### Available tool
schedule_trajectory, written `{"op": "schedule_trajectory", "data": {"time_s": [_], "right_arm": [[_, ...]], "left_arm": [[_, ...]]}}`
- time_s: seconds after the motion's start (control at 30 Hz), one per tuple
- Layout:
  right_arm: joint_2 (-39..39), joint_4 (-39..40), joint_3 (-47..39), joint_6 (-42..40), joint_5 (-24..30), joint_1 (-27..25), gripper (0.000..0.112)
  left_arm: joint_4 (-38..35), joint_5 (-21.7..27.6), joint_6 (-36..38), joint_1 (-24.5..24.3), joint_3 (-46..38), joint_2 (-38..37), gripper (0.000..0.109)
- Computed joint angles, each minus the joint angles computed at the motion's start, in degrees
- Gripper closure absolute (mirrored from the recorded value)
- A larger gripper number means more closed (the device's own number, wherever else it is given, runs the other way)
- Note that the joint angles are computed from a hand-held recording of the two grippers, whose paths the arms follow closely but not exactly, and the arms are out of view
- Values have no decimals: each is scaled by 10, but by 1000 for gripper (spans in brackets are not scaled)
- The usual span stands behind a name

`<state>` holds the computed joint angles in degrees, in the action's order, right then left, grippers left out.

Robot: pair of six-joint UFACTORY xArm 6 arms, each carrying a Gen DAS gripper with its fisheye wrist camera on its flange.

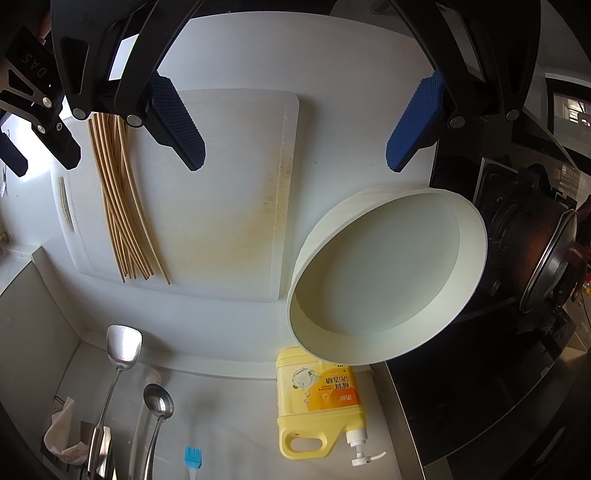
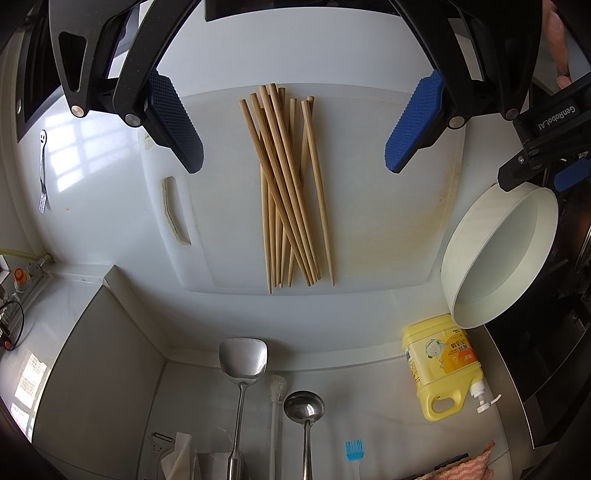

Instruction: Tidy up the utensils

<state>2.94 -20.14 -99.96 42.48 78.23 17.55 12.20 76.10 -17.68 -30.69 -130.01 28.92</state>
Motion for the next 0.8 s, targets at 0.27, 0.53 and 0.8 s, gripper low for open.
{"op": "schedule_trajectory", "data": {"time_s": [0.27,0.53,0.8], "right_arm": [[1,-1,-3,3,3,3,18],[0,0,-1,2,1,1,18],[1,-1,-1,4,-1,0,18]], "left_arm": [[-2,1,1,1,0,-1,12],[-2,3,1,1,0,-1,12],[-5,1,9,9,4,-5,12]]}}
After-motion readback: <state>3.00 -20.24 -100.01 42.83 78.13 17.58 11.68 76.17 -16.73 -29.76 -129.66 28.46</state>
